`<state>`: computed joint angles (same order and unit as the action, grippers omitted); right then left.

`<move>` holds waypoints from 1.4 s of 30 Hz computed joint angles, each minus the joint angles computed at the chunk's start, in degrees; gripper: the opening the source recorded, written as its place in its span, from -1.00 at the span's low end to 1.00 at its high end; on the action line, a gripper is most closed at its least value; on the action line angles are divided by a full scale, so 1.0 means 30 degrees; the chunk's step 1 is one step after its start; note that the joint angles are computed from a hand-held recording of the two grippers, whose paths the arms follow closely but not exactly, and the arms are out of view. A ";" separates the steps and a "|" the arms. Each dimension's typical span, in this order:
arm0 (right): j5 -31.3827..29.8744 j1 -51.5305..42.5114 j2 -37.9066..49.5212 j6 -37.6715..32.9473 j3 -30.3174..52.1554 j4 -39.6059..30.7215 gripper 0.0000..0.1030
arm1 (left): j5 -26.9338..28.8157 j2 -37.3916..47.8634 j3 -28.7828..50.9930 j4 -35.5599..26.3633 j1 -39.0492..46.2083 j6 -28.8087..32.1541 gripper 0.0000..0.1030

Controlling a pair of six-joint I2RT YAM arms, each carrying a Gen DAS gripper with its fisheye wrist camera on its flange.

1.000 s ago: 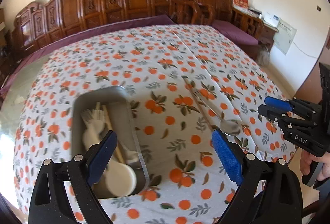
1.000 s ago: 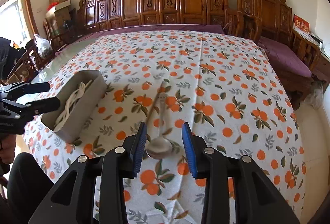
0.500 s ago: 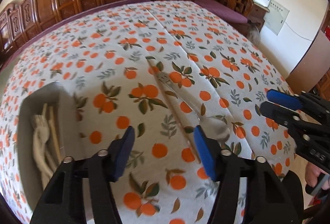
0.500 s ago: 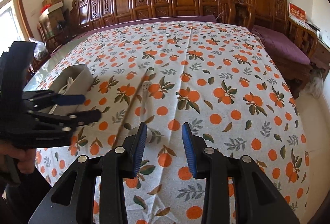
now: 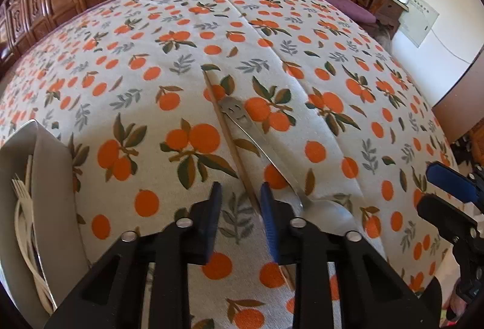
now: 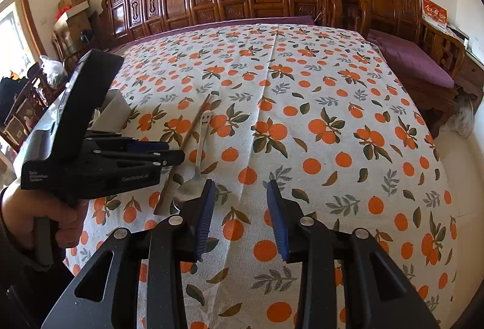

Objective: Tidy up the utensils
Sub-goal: 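Grasp a wooden chopstick with the left gripper while the right grasps a steel spoon, then carry the chopstick into the tray and open the left gripper while the right holds the spoon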

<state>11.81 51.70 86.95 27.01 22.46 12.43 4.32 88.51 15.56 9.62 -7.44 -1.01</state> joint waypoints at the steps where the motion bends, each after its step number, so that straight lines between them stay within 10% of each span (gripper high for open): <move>1: 0.0018 0.0043 0.0044 0.0026 0.0018 0.0001 -0.26 | -0.0344 0.0006 0.0045 -0.0118 0.0006 -0.0046 -0.90; 26: -0.1555 -0.0015 0.8413 -0.1213 0.7355 -0.0638 -0.27 | 0.3599 -1.2221 -0.1368 -0.9996 0.6700 0.5830 -0.92; 42: -0.0122 0.0823 1.0019 -0.1646 1.0826 -0.5269 -0.86 | 0.5229 -1.5455 -0.0561 -1.4071 1.0190 0.8716 -0.92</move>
<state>11.45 54.17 117.00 22.07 54.93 -3.37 20.00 42.15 13.88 -32.60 23.13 25.14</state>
